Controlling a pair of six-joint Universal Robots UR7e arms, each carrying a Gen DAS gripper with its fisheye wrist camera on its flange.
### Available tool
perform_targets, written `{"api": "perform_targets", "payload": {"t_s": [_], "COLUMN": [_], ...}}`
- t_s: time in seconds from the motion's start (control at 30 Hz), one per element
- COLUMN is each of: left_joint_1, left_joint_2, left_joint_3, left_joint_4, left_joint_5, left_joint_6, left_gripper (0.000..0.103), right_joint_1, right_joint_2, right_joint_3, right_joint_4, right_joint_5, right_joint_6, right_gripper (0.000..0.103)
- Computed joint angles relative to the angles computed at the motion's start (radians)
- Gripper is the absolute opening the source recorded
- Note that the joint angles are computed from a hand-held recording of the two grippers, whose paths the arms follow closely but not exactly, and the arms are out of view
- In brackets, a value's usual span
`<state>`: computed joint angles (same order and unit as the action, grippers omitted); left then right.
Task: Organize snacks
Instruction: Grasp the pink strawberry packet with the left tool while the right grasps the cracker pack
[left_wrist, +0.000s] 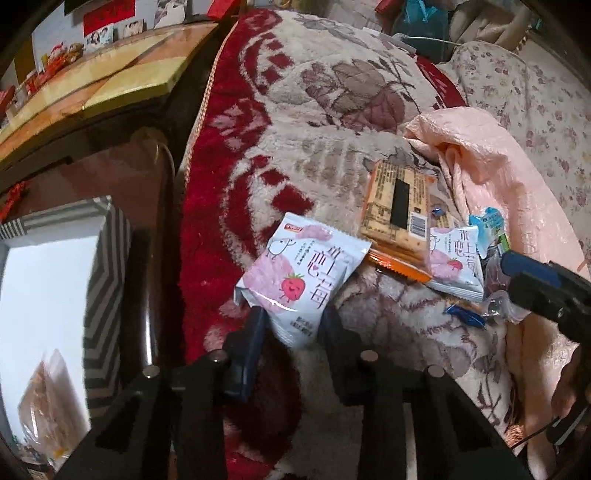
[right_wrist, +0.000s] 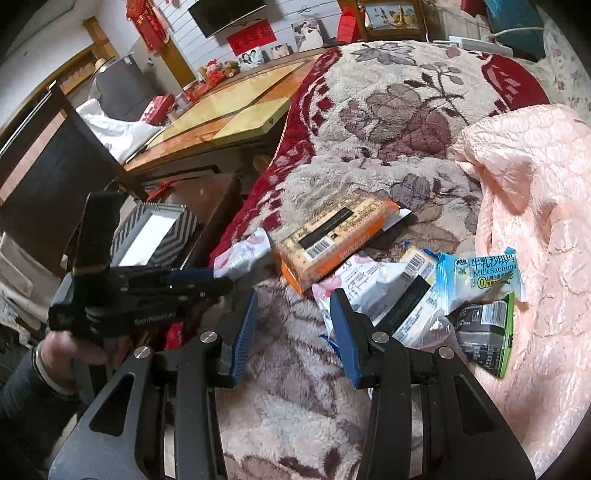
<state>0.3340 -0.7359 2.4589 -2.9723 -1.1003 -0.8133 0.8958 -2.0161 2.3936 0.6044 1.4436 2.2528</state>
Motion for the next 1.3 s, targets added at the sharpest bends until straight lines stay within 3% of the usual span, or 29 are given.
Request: {"api": "perform_targets", "payload": {"t_s": [0.13,0.27,0.43,0.53,0.6,0.63,0.67,0.83,1.0,1.17,1.3], "left_joint_1": [0.004,-0.002,0.028,0.041,0.049,0.054,0.059,0.059,0.027,0.003,0.011], "left_joint_2": [-0.017,-0.023,0.023,0.052,0.064,0.069,0.073,0.058,0.025,0.014,0.013], "left_joint_3": [-0.012,-0.026,-0.109,-0.14,-0.149,-0.154,-0.161,-0.133,-0.097,-0.081,-0.081], "left_joint_4": [0.038,0.049,0.154,0.17,0.159,0.157,0.168,0.132,0.131,0.153,0.153], "left_joint_5": [-0.006,0.002,0.011,0.025,0.023,0.016,0.009,0.002,-0.003,0.013,0.024], "left_joint_6": [0.045,0.133,0.243,0.269,0.272,0.267,0.254,0.144,0.074,0.011,-0.027], "left_gripper": [0.076,0.085,0.085,0.085,0.079,0.063,0.057,0.056,0.056,0.056,0.055], "right_joint_1": [-0.033,-0.083,-0.071,-0.019,0.039,0.073,0.109,0.312,0.389,0.475,0.526], "right_joint_2": [-0.009,-0.016,0.005,0.033,0.066,0.085,0.111,0.312,0.496,0.643,0.672], "right_joint_3": [0.004,0.013,0.007,-0.011,-0.031,-0.043,-0.057,-0.151,-0.259,-0.325,-0.308], "right_joint_4": [0.013,0.025,0.013,-0.017,-0.054,-0.076,-0.097,-0.184,-0.199,-0.225,-0.295], "right_joint_5": [-0.019,-0.045,-0.032,0.005,0.046,0.068,0.092,0.3,0.434,0.545,0.62], "right_joint_6": [-0.024,-0.052,-0.041,0.008,0.084,0.129,0.175,0.348,0.448,0.446,0.401], "right_gripper": [0.04,0.04,0.04,0.04,0.055,0.058,0.058,0.058,0.059,0.059,0.06]}}
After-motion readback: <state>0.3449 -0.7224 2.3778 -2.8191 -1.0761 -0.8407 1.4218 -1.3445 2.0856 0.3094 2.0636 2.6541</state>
